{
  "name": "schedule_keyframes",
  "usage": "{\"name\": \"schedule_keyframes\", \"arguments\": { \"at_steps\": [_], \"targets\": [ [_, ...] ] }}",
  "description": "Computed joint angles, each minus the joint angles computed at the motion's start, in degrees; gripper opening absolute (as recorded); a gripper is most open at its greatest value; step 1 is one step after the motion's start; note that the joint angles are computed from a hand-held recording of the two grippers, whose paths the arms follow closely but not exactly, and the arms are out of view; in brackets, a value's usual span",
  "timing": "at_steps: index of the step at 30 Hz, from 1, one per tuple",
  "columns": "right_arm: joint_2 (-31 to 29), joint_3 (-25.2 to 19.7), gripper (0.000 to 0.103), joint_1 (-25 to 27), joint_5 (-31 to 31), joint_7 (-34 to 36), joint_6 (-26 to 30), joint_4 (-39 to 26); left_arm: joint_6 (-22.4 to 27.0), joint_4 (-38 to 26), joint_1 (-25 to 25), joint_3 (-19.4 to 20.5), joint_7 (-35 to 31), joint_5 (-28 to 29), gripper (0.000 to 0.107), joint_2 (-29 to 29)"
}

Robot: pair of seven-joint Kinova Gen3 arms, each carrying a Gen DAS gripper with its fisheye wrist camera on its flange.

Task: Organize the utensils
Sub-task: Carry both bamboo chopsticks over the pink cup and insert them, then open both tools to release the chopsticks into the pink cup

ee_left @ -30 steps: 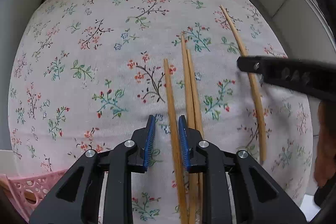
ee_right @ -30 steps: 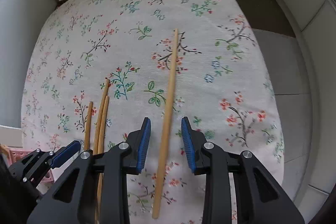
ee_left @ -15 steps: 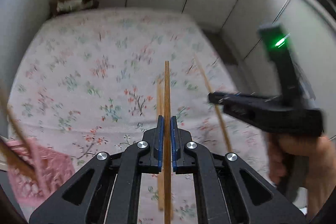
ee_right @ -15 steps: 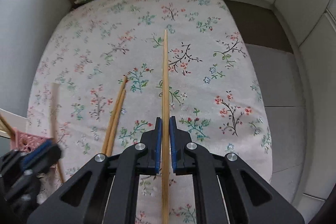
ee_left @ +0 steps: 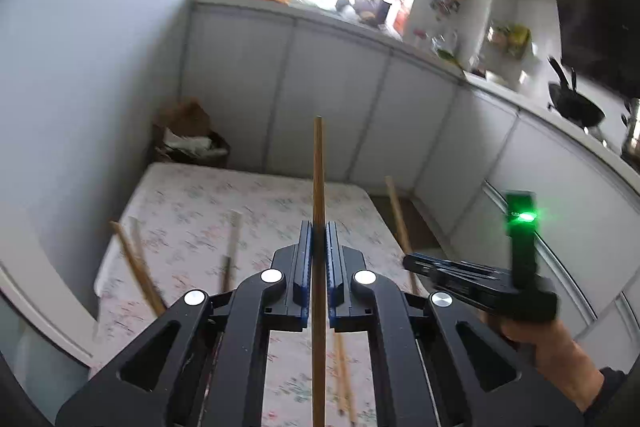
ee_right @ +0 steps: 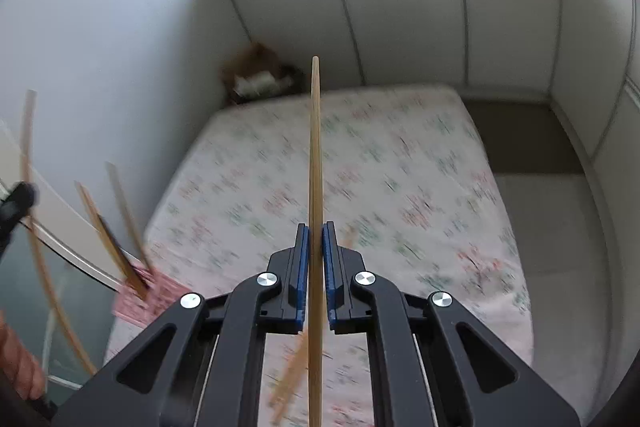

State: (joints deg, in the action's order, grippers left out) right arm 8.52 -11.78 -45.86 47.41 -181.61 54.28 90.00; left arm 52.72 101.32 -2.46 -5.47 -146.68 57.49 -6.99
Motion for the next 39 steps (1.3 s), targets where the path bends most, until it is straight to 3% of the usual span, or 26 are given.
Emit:
{"name": "schedule_keyframes", "arguments": {
  "at_steps": [4, 9, 15, 20, 22, 24, 29, 34, 36, 39],
  "targets": [
    [1.63, -0.24, 0.007, -4.05, 8.46, -5.20, 2.17, -2.05, 0.27, 1.79, 0.45, -4.49, -3.92, 5.90, 0.005, -0.58],
    [3.73, 0.23, 0.007, -8.68, 18.55, -12.94, 4.00, -3.55, -6.19, 5.10, 10.86, -16.03, -8.88, 10.55, 0.005, -1.84],
    [7.72, 1.32, 0.008, -11.31, 25.13, -15.49, 2.26, -4.84, -13.55, 9.47, 11.49, -16.70, -19.62, 19.69, 0.005, -2.02],
    [10.65, 3.46, 0.008, -13.22, 28.55, -18.53, 1.47, -6.55, -16.27, 10.85, 8.69, -14.35, -24.85, 25.03, 0.005, -0.34],
    [11.44, 4.11, 0.008, -14.05, 29.76, -19.69, 1.58, -7.01, -17.72, 11.43, 9.98, -14.98, -25.99, 26.57, 0.005, 0.26],
    [12.28, 4.69, 0.008, -14.60, 30.63, -20.08, 1.69, -7.95, -18.58, 12.09, 7.99, -12.81, -27.51, 28.18, 0.005, 0.57],
    [14.35, 5.99, 0.008, -15.35, 30.94, -21.24, 1.55, -9.82, -21.06, 14.32, -3.54, -0.68, -31.79, 30.37, 0.005, 0.93],
    [16.00, 7.23, 0.008, -15.92, 30.29, -20.18, 0.94, -11.17, -22.56, 15.15, -5.40, 1.92, -35.75, 32.27, 0.005, 1.34],
    [16.55, 7.65, 0.008, -16.29, 30.08, -20.02, 0.64, -11.71, -22.02, 14.34, -8.92, 4.89, -32.32, 29.05, 0.005, 1.57],
    [17.38, 8.17, 0.008, -16.69, 29.57, -18.42, 0.04, -12.50, -22.78, 13.24, -16.68, 12.72, -26.35, 22.06, 0.007, 1.77]
  ]
}}
